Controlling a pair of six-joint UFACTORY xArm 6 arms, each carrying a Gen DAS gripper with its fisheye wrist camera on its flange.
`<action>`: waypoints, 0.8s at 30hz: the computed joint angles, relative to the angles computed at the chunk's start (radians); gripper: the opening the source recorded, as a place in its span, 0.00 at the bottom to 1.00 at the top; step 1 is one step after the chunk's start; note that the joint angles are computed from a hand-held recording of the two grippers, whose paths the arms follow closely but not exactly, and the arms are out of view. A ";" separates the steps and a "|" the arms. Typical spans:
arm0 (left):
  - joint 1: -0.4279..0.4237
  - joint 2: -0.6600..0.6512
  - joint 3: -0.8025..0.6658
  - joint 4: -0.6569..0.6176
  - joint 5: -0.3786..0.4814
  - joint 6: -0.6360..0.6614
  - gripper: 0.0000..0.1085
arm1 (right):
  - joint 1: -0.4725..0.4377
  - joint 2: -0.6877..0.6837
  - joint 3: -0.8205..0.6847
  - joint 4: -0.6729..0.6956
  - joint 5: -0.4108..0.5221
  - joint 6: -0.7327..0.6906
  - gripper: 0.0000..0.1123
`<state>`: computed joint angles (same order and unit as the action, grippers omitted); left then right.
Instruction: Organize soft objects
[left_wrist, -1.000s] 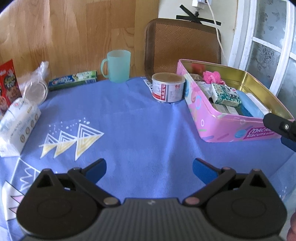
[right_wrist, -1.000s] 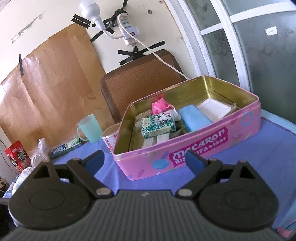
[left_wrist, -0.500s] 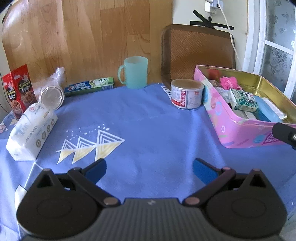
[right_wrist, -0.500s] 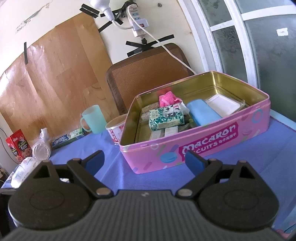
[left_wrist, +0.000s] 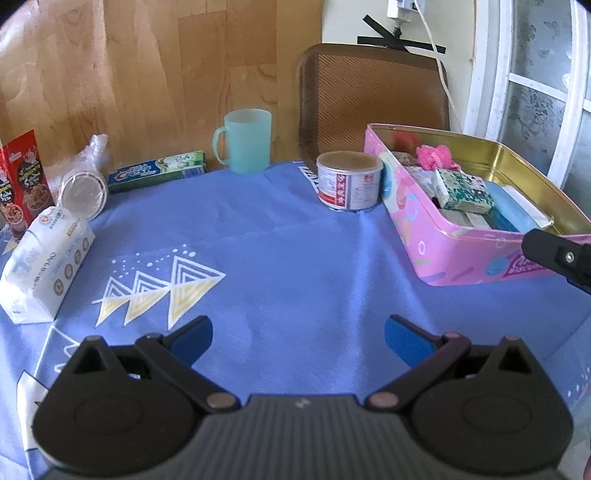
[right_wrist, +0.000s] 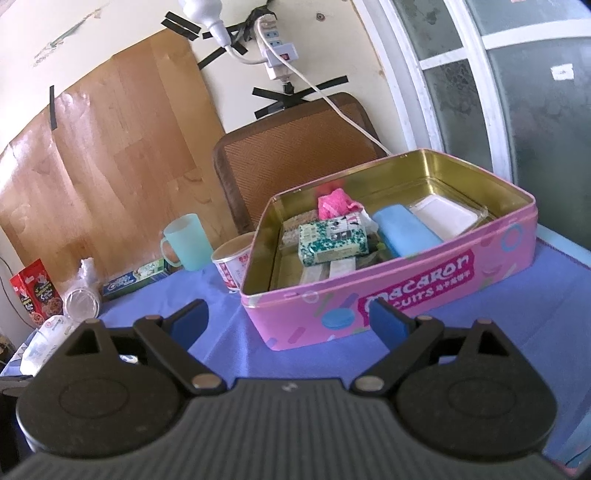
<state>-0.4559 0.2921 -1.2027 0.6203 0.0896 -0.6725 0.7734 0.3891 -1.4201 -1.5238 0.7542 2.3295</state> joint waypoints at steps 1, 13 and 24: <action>-0.001 0.000 0.001 0.001 0.000 0.001 0.95 | -0.001 -0.001 0.002 0.000 -0.001 0.005 0.85; -0.008 -0.002 0.011 -0.063 -0.001 0.067 0.95 | -0.002 -0.003 0.008 -0.006 -0.007 0.013 0.85; -0.016 0.003 0.012 -0.086 0.012 0.098 0.95 | -0.005 -0.001 0.011 -0.013 -0.013 0.021 0.85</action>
<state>-0.4723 0.2951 -1.1912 0.5343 0.1019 -0.5748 0.7681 0.3881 -1.4088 -1.5371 0.7416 2.3501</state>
